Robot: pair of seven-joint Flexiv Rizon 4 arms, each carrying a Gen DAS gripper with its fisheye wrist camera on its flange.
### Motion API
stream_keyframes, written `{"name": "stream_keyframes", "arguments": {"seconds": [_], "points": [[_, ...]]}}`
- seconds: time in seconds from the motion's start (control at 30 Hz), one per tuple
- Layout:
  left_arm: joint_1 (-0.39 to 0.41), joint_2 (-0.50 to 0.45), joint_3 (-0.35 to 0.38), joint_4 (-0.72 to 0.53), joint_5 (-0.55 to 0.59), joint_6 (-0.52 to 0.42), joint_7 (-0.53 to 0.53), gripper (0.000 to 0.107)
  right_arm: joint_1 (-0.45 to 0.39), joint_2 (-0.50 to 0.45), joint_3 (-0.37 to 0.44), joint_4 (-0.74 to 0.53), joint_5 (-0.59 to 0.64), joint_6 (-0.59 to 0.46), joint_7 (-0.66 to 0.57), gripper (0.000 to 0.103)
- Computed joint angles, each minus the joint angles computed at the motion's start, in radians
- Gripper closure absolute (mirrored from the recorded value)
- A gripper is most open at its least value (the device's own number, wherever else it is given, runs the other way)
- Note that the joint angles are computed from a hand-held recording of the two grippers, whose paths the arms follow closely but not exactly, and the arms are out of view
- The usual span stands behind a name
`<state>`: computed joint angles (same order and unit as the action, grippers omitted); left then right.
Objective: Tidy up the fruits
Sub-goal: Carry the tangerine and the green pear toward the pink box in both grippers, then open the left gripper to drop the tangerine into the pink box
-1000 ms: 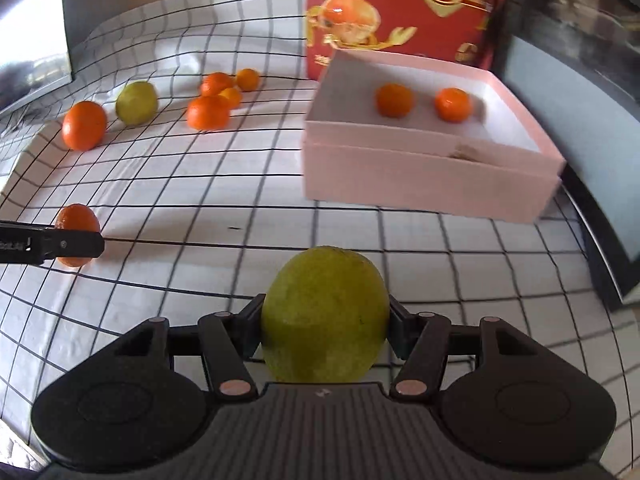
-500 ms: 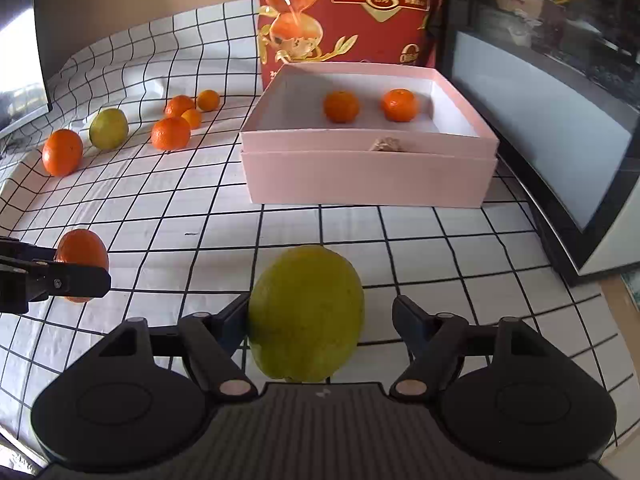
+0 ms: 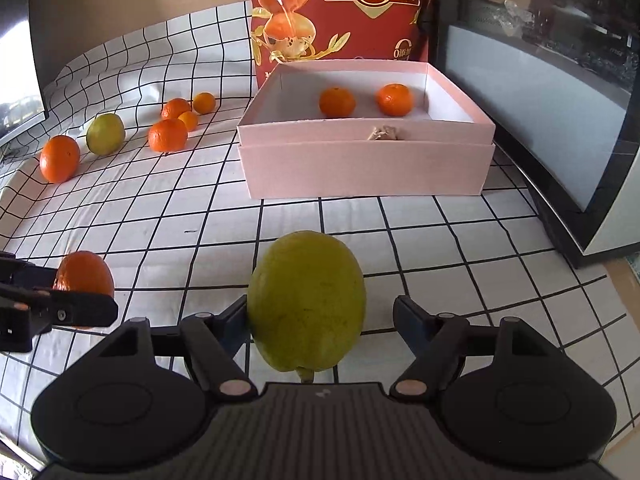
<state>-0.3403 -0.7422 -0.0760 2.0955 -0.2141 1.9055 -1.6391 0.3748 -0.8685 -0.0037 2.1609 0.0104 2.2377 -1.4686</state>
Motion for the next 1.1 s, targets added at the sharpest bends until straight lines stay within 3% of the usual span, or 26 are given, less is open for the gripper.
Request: {"name": "stream_keyframes", "arguments": {"seconds": [0.17, 0.23, 0.57, 0.8, 0.93, 1.03, 1.1], "points": [[-0.004, 0.004, 0.004, 0.005, -0.001, -0.007, 0.000, 0.054, 0.000, -0.002, 0.004, -0.005, -0.013, -0.004, -0.007, 0.036], [0.000, 0.005, 0.000, 0.007, 0.000, -0.009, -0.003, 0.054, -0.007, 0.000, 0.010, -0.006, -0.028, -0.008, -0.011, 0.044], [0.048, -0.008, -0.047, -0.005, 0.032, -0.010, -0.012, 0.054, -0.010, 0.017, 0.008, -0.006, -0.029, -0.045, -0.001, 0.045], [0.073, -0.030, -0.078, -0.043, 0.051, 0.004, -0.024, 0.055, -0.061, 0.038, 0.021, -0.001, -0.053, -0.058, 0.028, 0.045], [0.138, -0.033, -0.142, -0.123, 0.085, 0.012, -0.024, 0.055, -0.185, 0.074, 0.091, -0.012, -0.170, -0.066, 0.066, 0.045], [0.103, -0.049, -0.101, -0.258, 0.090, -0.005, 0.035, 0.054, -0.245, 0.104, 0.108, -0.054, -0.253, -0.055, 0.084, 0.045], [0.064, -0.074, -0.061, -0.379, 0.060, -0.100, 0.088, 0.054, -0.229, 0.124, 0.076, -0.106, -0.261, -0.071, 0.076, 0.045]]}}
